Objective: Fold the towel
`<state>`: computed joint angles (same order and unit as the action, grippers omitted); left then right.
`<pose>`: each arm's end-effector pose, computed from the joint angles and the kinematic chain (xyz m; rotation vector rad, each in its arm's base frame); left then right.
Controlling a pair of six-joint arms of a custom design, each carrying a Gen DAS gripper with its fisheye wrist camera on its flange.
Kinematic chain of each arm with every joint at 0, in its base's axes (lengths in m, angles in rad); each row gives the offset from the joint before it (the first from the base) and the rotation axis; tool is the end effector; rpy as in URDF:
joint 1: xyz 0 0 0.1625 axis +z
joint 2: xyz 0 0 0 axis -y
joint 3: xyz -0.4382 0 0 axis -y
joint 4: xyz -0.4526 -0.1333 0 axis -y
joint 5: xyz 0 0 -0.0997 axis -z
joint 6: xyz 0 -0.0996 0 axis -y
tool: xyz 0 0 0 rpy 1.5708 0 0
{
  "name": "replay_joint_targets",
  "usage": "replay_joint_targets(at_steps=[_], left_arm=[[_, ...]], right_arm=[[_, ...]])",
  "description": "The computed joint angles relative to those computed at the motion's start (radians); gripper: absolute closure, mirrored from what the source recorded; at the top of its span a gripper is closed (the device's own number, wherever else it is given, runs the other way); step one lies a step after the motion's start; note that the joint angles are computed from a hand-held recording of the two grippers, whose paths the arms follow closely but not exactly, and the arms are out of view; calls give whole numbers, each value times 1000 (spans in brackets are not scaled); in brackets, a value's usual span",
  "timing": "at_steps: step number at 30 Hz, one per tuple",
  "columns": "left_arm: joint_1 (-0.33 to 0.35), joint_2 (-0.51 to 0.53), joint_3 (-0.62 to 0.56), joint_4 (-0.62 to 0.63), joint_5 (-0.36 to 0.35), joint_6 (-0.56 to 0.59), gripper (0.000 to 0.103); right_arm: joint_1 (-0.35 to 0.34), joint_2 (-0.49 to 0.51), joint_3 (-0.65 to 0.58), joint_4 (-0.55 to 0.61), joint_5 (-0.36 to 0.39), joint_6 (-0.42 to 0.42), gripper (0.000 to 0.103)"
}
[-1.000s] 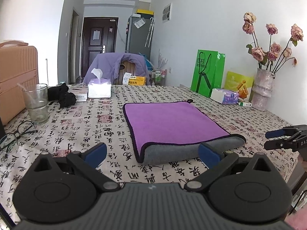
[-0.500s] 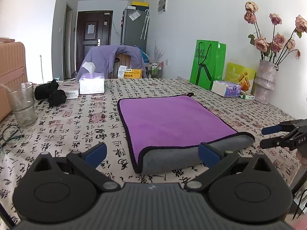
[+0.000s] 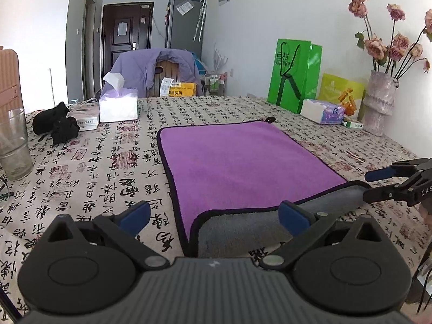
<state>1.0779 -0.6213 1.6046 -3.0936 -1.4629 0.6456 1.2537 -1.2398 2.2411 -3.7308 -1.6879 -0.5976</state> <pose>-0.2250 -0.7232 0.0071 1.5225 2.4594 -0.7854 -0.0456 -0.5292 0.2475 0.2275 -2.2240 1.2535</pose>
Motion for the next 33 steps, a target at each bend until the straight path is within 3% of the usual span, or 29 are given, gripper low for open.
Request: replay_joint_targets(at_steps=[2, 7, 12, 18, 25, 30, 33], left_arm=[[0, 9, -13, 13, 5, -1, 2], [0, 26, -40, 55, 11, 16, 17], [-1, 46, -68, 109, 33, 22, 42], [-1, 50, -76, 142, 41, 29, 54], [3, 49, -82, 169, 57, 7, 71], [8, 44, -78, 173, 44, -6, 97], [3, 38, -53, 130, 53, 27, 98]], right_arm=[[-2, 3, -7, 5, 4, 1, 10], [-9, 6, -22, 25, 10, 8, 24], [-14, 5, -29, 40, 12, 14, 50], [-16, 6, -31, 60, 8, 4, 69], [-20, 1, -28, 63, 7, 13, 84], [-22, -2, -23, 68, 15, 11, 95], [-20, -2, -22, 69, 14, 1, 98]])
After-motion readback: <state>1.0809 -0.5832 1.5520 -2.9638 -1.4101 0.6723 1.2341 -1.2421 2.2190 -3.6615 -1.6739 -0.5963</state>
